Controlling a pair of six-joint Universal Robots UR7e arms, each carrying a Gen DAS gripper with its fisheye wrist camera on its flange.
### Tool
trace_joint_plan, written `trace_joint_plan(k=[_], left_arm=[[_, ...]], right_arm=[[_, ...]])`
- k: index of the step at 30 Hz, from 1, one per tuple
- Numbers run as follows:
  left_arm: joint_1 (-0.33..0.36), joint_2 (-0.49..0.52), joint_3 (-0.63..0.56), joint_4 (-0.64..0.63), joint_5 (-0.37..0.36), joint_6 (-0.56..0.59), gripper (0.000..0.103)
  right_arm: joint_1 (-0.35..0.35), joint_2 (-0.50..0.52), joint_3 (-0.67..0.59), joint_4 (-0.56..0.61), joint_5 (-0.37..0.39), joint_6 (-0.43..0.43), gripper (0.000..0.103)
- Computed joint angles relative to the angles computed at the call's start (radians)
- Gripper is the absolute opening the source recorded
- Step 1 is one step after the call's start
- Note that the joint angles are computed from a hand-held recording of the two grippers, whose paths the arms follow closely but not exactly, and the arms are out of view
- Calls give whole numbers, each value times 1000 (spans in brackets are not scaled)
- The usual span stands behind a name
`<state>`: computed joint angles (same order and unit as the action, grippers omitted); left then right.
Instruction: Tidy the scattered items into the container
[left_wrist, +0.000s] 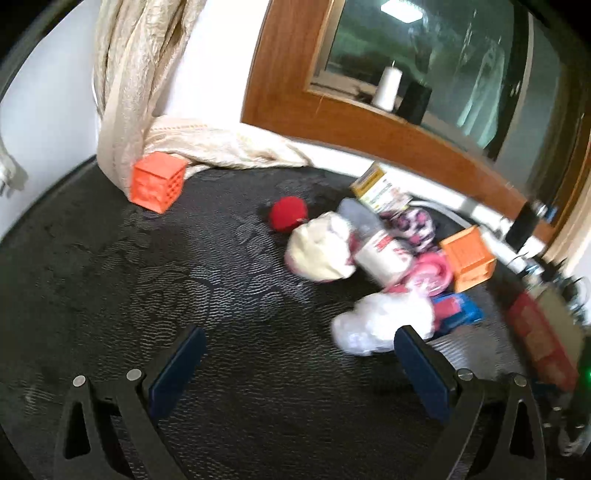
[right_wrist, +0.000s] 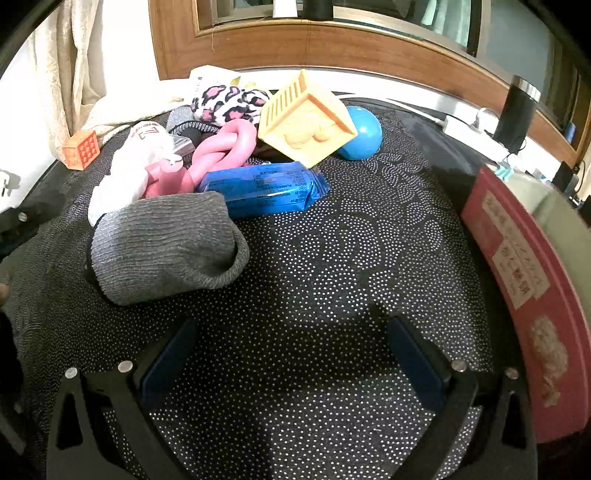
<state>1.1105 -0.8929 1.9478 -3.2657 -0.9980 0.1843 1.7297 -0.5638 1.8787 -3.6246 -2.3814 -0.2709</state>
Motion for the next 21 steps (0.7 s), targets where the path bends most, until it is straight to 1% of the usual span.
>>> trace_joint_plan(k=[2,5,9,12,14,21], left_arm=[[-12,-3,32,-60,-6,13,103],[-47,43,34,-125,46,41,103],[-25,29,29,-124,13,100,103],[-24,38,30,-155,26,130,103],[-30,41,34,-169,45,132,103],[-38,54,34,-194,77,150,103]], right_arm=[[0,0,0,0,0,0,103],[0,-1,0,2,0,1,103],[0,-1,0,2,0,1,103],[5,1,-6,10,-4,5,103],[9,1,-11,17,-6,10,103],[17,-4,-14,32,-12,19,103]])
